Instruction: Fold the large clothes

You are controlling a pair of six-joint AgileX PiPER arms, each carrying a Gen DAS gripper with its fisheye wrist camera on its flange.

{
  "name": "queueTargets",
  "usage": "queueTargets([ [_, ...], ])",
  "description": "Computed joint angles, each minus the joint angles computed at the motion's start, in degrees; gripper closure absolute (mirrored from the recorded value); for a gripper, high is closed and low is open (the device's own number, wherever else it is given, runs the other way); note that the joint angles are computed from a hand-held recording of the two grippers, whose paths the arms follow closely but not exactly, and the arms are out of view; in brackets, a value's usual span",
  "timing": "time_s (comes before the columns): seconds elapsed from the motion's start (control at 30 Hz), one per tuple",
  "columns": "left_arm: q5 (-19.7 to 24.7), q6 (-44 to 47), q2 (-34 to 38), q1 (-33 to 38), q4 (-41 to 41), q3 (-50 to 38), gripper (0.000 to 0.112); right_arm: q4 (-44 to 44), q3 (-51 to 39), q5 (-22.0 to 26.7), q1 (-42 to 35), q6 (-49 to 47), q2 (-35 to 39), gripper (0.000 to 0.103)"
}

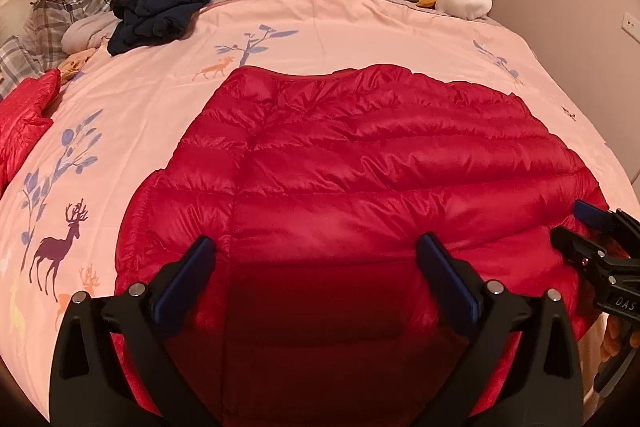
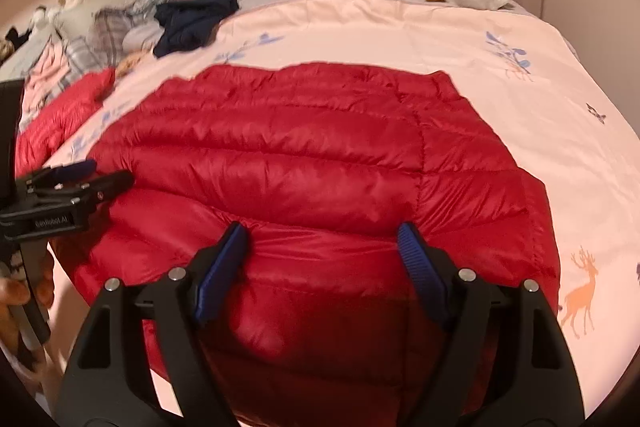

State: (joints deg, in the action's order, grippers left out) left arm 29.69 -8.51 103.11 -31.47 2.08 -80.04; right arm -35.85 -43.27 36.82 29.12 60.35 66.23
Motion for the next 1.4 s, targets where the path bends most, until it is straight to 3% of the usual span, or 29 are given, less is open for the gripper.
queueTargets([
  [0.1, 0.4, 3.7, -1.1, 1.4, -4.6, -0.1, 0.011, 7.0, -3.1, 1.3, -2.6, -8.7, -0.5, 0.025],
  [0.27, 1.1, 7.5, -0.2, 4.0, -11.3, -3.2, 0.011, 13.1, -6.3, -1.9, -7.2, -21.1, -1.0, 0.025],
  [0.37, 2.7, 6.1, 2.4, 4.9, -10.7, -7.6, 0.011, 23.0, -10.4, -4.7, -13.2, -33.0, 2.9, 0.025],
  [0.47, 6.2, 6.3, 6.2, 5.5, -10.7, -13.5, 0.011, 34.5, -17.2, -4.4, -18.2, -46.9, 9.1, 0.027],
  [0.53, 8.8, 5.0, 8.9, 5.5, -8.8, -17.5, 0.011, 40.3, -23.8, -1.6, -20.4, -55.1, 14.8, 0.027],
  [0.67, 12.7, 5.1, 12.9, 5.2, -7.1, -22.5, 0.011, 40.4, -34.8, 4.0, -20.4, -59.7, 24.0, 0.027],
  [0.93, 11.6, 8.7, 12.8, 6.9, -12.0, -21.4, 0.011, 43.2, -52.3, 13.3, -19.7, -72.8, 37.5, 0.029],
  [1.03, 11.2, 8.1, 12.7, 6.5, -11.2, -21.1, 0.011, 45.4, -61.1, 21.6, -21.0, -76.4, 44.7, 0.032],
  [1.07, 11.1, 8.0, 12.8, 6.5, -11.2, -21.1, 0.011, 46.1, -63.0, 23.5, -21.3, -76.9, 46.2, 0.034],
  [1.1, 11.1, 8.1, 12.8, 6.5, -11.4, -21.1, 0.011, 48.0, -64.4, 25.3, -21.9, -78.1, 47.4, 0.048],
  [1.13, 11.1, 8.1, 12.9, 6.6, -11.6, -21.3, 0.011, 50.2, -64.7, 26.4, -22.8, -79.7, 47.9, 0.069],
  [1.2, 11.2, 8.0, 13.1, 6.6, -11.7, -21.5, 0.011, 51.7, -63.8, 26.1, -23.1, -81.4, 47.5, 0.09],
  [1.23, 11.2, 7.9, 13.1, 6.6, -11.6, -21.5, 0.011, 51.3, -62.5, 25.1, -22.6, -82.3, 46.8, 0.095],
  [1.33, 11.2, 7.2, 13.0, 6.3, -10.8, -21.5, 0.011, 47.1, -59.6, 22.1, -20.3, -81.9, 44.7, 0.097],
  [1.4, 11.6, 6.5, 13.1, 6.3, -10.5, -21.9, 0.011, 42.7, -57.0, 17.3, -18.5, -79.1, 42.3, 0.098],
])
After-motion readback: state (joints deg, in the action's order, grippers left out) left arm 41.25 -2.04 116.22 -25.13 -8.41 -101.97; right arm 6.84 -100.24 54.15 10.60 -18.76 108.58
